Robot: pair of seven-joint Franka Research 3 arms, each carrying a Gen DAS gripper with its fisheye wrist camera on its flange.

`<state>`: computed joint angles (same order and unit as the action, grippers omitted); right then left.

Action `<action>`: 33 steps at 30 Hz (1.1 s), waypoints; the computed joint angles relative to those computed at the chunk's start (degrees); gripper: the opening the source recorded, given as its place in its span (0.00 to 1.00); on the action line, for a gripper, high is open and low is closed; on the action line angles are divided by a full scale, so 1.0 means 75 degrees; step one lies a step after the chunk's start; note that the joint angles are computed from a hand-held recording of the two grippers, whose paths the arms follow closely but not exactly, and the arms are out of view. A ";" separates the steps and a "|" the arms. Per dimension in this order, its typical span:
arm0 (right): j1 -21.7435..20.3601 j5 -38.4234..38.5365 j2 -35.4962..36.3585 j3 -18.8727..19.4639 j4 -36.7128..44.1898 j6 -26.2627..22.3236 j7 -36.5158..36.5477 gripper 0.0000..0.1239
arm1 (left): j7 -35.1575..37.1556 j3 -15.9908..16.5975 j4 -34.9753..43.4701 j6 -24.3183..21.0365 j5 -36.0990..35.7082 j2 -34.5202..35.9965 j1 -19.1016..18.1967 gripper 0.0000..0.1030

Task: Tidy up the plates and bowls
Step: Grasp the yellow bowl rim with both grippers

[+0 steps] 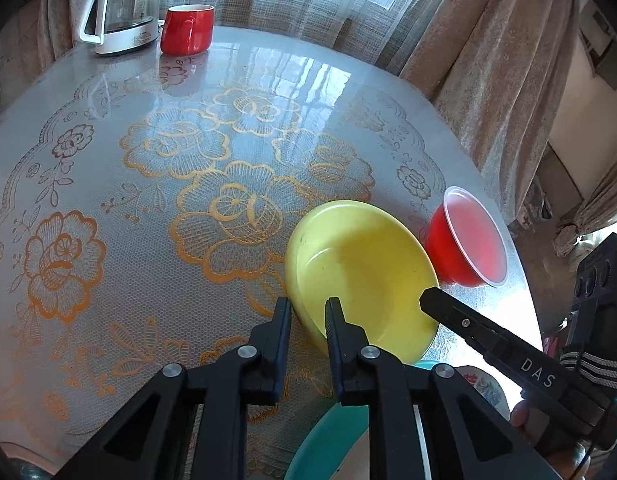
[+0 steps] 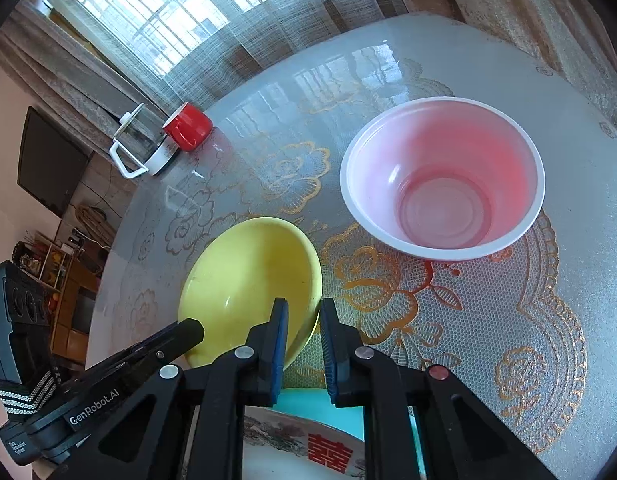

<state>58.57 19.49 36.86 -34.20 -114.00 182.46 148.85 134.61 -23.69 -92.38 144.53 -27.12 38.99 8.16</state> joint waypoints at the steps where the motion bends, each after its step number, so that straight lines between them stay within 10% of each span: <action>1: -0.0059 -0.0018 0.0009 0.0057 0.0058 -0.0015 -0.0035 0.13 | -0.0012 0.0014 0.0000 0.0032 0.0003 -0.0009 0.0004 0.17; 14: -0.1450 -0.0235 -0.0004 0.1525 0.0640 0.0030 -0.0417 0.21 | -0.0503 0.0131 0.0402 -0.0214 0.0098 0.0212 0.0178 0.19; 33: -0.0595 -0.1015 0.0179 0.0561 0.0923 -0.0213 0.0051 0.19 | 0.0720 -0.0216 -0.0530 0.0252 -0.0510 -0.0463 0.0663 0.18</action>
